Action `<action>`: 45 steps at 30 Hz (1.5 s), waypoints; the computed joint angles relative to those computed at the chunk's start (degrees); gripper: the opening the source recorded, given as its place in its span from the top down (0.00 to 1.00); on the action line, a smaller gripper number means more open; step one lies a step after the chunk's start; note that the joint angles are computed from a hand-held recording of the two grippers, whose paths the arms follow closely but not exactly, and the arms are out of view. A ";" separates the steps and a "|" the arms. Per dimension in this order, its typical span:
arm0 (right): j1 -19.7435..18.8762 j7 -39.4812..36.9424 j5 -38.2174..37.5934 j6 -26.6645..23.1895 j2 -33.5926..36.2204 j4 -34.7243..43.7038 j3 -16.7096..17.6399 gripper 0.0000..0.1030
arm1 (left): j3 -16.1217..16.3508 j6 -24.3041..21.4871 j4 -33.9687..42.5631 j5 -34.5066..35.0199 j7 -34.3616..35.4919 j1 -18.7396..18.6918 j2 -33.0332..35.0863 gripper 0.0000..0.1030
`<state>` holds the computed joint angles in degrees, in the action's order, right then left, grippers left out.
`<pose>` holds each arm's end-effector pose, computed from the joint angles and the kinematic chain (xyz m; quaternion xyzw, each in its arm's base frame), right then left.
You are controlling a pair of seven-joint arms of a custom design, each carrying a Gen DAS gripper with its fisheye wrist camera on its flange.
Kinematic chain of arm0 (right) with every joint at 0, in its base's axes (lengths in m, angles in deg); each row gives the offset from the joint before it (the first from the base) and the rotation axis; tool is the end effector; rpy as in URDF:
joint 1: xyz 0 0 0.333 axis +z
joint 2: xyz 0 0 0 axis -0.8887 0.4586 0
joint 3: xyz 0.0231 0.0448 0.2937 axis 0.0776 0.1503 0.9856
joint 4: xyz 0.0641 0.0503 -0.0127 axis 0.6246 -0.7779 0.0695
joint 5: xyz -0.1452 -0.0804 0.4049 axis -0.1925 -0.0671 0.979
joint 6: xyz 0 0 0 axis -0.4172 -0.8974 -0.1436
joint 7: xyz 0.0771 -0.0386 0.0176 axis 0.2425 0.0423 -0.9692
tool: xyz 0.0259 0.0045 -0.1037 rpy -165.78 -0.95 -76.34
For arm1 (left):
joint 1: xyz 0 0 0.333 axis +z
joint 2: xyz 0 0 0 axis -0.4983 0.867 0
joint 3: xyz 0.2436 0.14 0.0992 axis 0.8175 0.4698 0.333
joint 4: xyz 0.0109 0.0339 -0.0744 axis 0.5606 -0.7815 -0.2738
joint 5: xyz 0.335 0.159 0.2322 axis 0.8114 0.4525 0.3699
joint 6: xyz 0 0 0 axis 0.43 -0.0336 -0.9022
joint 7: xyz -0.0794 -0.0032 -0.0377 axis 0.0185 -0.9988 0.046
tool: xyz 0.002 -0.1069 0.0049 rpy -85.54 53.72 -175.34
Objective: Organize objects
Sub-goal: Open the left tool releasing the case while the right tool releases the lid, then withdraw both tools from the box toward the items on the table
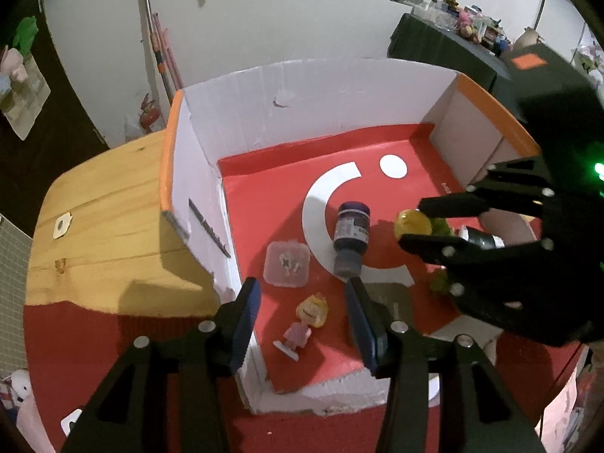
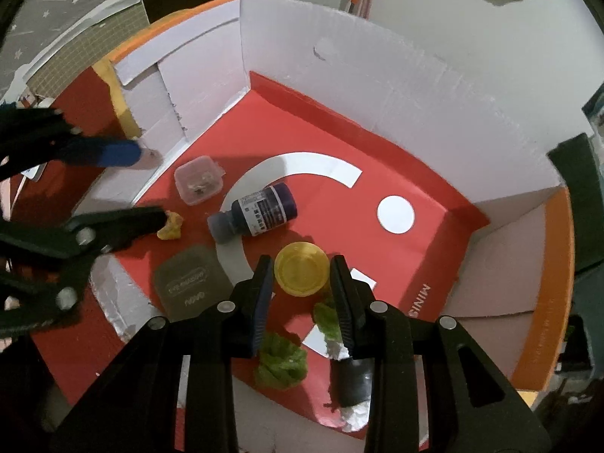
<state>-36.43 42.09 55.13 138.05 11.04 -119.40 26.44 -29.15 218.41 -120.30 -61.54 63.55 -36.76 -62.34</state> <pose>0.6306 0.3396 0.3695 -0.8584 0.4759 -0.1394 0.1311 0.6123 -0.2082 0.3761 -0.5671 0.7888 -0.2065 0.1167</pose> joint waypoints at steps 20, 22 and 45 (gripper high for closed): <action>0.38 -0.79 0.55 -3.49 2.43 3.26 -0.51 0.71 | -0.73 0.86 2.77 2.27 -2.17 0.63 4.50 0.52; 0.26 -0.72 0.57 -3.44 1.94 2.60 -0.39 0.71 | -0.80 1.03 2.53 2.11 -1.93 0.67 4.32 0.52; -0.75 3.97 -3.17 1.24 -11.93 -11.04 1.10 0.47 | -1.31 2.42 -0.96 -1.86 1.18 1.13 0.73 0.51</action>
